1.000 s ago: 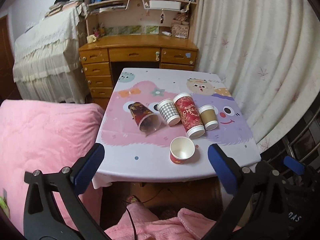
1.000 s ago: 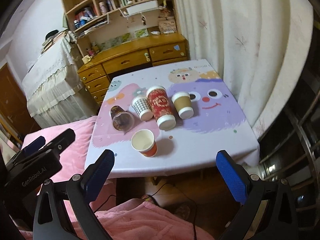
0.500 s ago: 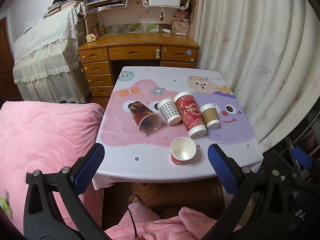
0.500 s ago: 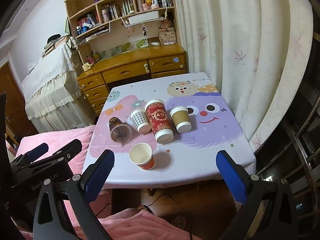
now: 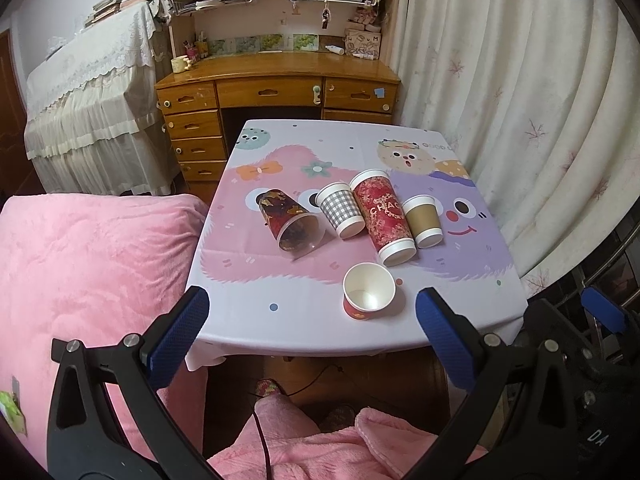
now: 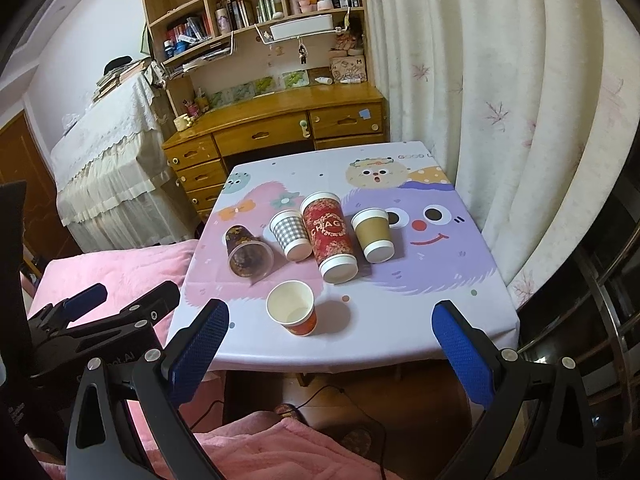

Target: Flip cup upright

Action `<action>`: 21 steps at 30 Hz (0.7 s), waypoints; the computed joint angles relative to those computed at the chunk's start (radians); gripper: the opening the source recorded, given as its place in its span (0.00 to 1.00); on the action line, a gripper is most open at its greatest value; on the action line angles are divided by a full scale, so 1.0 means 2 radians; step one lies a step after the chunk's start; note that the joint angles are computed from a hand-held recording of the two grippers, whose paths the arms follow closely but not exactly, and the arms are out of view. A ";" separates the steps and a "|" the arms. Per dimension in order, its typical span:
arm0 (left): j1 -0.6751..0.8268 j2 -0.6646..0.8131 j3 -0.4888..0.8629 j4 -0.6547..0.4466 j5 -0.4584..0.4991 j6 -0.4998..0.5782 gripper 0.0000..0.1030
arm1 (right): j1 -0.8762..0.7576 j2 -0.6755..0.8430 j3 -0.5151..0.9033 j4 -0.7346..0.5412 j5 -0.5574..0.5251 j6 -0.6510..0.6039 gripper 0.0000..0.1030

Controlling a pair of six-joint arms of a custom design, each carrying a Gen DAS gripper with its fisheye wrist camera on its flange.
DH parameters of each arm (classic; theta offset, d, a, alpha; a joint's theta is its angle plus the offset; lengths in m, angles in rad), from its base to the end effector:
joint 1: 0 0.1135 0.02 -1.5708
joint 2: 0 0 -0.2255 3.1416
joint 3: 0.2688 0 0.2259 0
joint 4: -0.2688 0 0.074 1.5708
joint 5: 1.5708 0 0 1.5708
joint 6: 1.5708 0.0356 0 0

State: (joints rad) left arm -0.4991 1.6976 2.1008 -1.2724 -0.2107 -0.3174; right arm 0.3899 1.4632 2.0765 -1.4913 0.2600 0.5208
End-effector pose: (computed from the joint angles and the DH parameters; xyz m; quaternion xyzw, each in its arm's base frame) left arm 0.2630 -0.1349 0.3947 0.0487 0.9333 -0.0450 0.3529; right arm 0.1964 0.0708 0.4287 0.1049 0.9278 0.0385 0.3560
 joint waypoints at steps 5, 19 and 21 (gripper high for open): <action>-0.001 -0.001 -0.006 0.006 0.001 0.001 1.00 | -0.005 -0.002 -0.011 0.008 -0.006 -0.002 1.00; 0.004 0.000 -0.005 0.003 0.009 0.001 1.00 | -0.013 -0.027 -0.048 0.024 0.002 0.004 1.00; 0.004 0.001 -0.005 0.003 0.008 0.000 1.00 | -0.013 -0.027 -0.047 0.024 0.003 0.004 1.00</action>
